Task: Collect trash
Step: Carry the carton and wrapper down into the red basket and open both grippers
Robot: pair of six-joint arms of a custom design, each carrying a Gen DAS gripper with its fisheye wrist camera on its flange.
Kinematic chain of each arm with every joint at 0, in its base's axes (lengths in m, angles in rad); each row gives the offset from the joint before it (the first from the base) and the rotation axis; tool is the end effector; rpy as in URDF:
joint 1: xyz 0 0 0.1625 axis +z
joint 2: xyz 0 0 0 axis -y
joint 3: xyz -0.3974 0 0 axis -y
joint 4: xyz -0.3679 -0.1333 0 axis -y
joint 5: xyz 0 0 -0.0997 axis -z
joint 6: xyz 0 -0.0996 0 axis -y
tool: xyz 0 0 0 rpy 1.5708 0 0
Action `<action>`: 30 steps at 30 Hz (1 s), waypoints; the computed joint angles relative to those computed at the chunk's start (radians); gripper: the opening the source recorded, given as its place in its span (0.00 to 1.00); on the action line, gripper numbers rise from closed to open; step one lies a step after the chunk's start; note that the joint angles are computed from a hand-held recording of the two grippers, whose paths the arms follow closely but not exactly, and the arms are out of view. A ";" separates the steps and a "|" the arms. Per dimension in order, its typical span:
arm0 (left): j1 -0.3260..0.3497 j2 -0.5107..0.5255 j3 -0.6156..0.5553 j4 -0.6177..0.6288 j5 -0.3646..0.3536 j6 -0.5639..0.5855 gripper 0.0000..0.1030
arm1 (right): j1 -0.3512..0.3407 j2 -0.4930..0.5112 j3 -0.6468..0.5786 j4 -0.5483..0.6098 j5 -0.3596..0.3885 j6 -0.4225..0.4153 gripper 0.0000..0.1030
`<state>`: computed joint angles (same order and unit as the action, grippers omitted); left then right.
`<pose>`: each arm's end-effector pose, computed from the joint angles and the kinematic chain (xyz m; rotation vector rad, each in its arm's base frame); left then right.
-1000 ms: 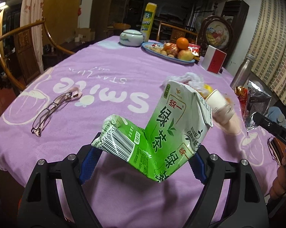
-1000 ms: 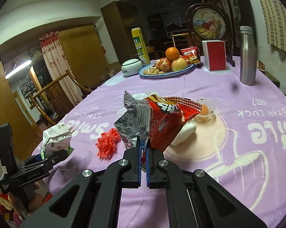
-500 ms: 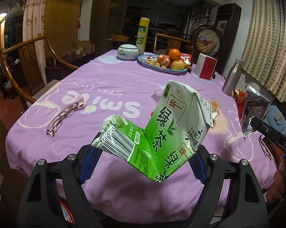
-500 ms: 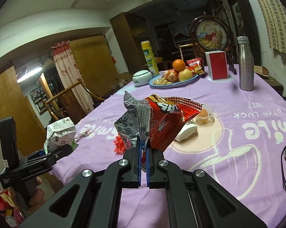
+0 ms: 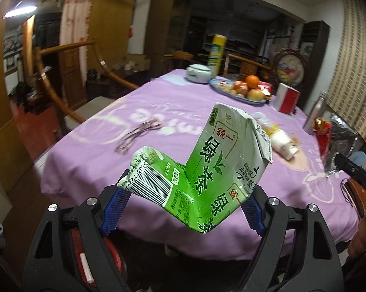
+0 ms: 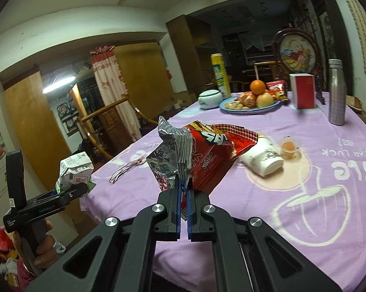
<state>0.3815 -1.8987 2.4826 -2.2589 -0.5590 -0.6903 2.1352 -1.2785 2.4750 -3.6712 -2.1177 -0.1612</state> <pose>-0.1822 -0.3077 0.2937 0.5210 2.3233 -1.1378 0.2708 -0.2754 0.2263 0.5652 -2.4415 1.3205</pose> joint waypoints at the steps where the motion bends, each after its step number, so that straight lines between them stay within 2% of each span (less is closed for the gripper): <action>1: -0.001 -0.035 0.004 0.054 0.009 -0.034 0.77 | 0.006 0.007 -0.003 0.004 0.002 0.003 0.04; 10: 0.028 -0.315 -0.004 0.560 0.056 -0.335 0.77 | 0.041 0.090 -0.064 0.110 0.047 0.038 0.04; 16: 0.113 -0.445 -0.017 0.724 0.064 -0.417 0.77 | 0.065 0.168 -0.127 0.187 0.060 0.050 0.04; 20: 0.169 -0.473 -0.025 0.682 0.065 -0.378 0.77 | 0.087 0.218 -0.171 0.248 0.084 0.068 0.04; 24: 0.181 -0.481 -0.042 0.733 0.070 -0.397 0.77 | 0.098 0.260 -0.212 0.304 0.106 0.061 0.04; 30: 0.337 -0.421 -0.039 0.523 0.019 -0.217 0.77 | 0.096 0.317 -0.263 0.390 0.141 0.064 0.04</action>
